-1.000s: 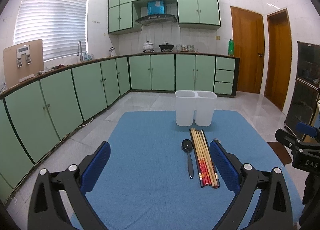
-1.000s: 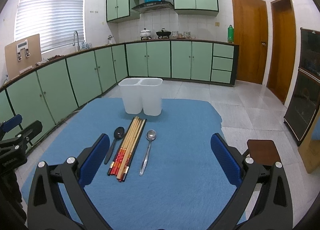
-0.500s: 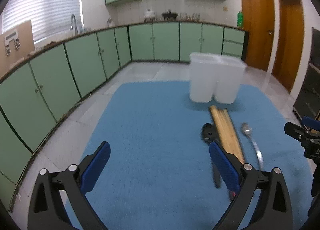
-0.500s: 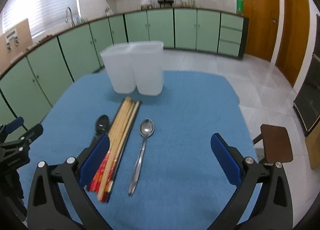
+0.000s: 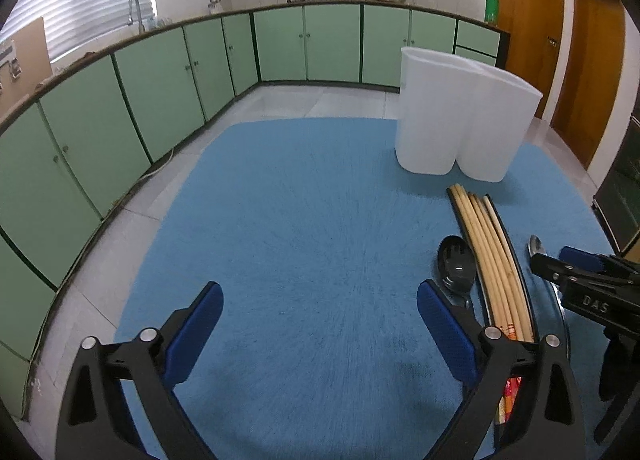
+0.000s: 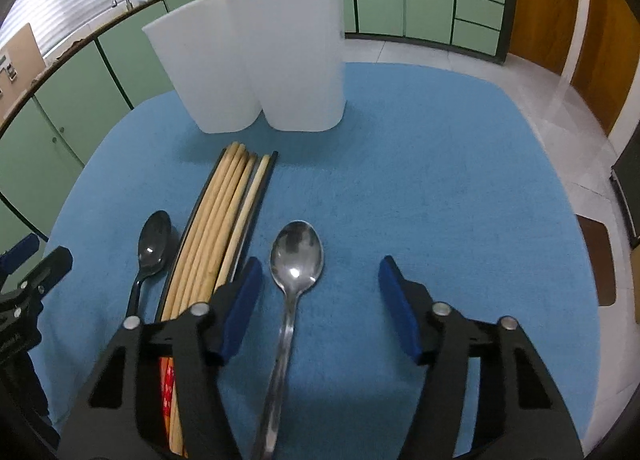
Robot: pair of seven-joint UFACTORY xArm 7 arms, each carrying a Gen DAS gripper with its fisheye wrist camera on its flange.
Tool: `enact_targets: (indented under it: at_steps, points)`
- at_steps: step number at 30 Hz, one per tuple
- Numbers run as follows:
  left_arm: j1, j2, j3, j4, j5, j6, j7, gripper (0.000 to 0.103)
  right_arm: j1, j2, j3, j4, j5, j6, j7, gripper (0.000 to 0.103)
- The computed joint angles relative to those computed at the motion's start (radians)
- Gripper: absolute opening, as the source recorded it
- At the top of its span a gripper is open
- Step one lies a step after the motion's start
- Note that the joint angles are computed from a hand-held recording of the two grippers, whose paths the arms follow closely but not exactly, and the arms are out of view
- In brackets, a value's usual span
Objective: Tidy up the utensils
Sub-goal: 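Lower the right gripper onto the silver spoon and close on its handle, then grasp the black spoon with the left gripper while the right gripper holds the silver spoon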
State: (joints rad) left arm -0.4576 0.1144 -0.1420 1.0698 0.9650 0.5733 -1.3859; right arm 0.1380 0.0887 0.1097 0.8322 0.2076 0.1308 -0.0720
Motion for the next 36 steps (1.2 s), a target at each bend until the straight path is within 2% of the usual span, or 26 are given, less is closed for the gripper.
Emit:
enact_targets:
  at_steps: [1, 2, 4, 9, 11, 17, 21, 27, 28, 31, 36]
  points:
    - [0.001, 0.008, 0.0, 0.007, -0.006, -0.005, 0.006, 0.094, 0.017, 0.006, -0.02, 0.001, -0.061, -0.013, 0.041, 0.05]
    - [0.0, 0.014, 0.0, 0.011, -0.011, -0.011, 0.011, 0.094, 0.019, 0.014, -0.02, 0.007, -0.08, -0.017, 0.048, 0.047]
    - [-0.003, 0.032, 0.0, 0.029, -0.029, -0.028, 0.032, 0.094, 0.008, 0.021, -0.004, 0.009, -0.062, -0.032, 0.027, 0.028]
    - [-0.033, 0.106, 0.014, 0.104, -0.087, -0.077, 0.113, 0.094, -0.029, 0.013, 0.038, -0.008, 0.032, -0.053, -0.068, 0.028]
    - [-0.051, 0.141, 0.024, 0.144, -0.107, -0.081, 0.148, 0.094, -0.028, 0.005, 0.029, -0.015, 0.038, -0.052, -0.072, 0.028]
    - [-0.094, 0.202, 0.056, 0.205, -0.188, -0.04, 0.246, 0.094, -0.039, -0.01, 0.038, -0.016, 0.144, -0.033, -0.161, 0.028]
    - [-0.102, 0.21, 0.063, 0.194, -0.234, -0.023, 0.291, 0.094, -0.018, 0.004, 0.017, 0.011, 0.109, -0.021, -0.12, 0.028]
    - [-0.119, 0.23, 0.086, 0.221, -0.242, -0.013, 0.31, 0.097, -0.009, 0.0, 0.011, -0.008, 0.076, -0.037, -0.092, 0.028]
    - [-0.127, 0.226, 0.096, 0.217, -0.221, -0.004, 0.3, 0.098, -0.005, -0.003, 0.004, -0.015, 0.056, -0.042, -0.076, 0.028]
    - [-0.119, 0.213, 0.103, 0.204, -0.206, 0.006, 0.281, 0.098, 0.027, -0.004, -0.045, -0.021, -0.096, -0.048, 0.051, 0.028]
    - [-0.08, 0.21, 0.087, 0.198, -0.26, -0.048, 0.319, 0.097, 0.022, 0.005, -0.051, -0.004, -0.177, -0.032, 0.115, 0.029]
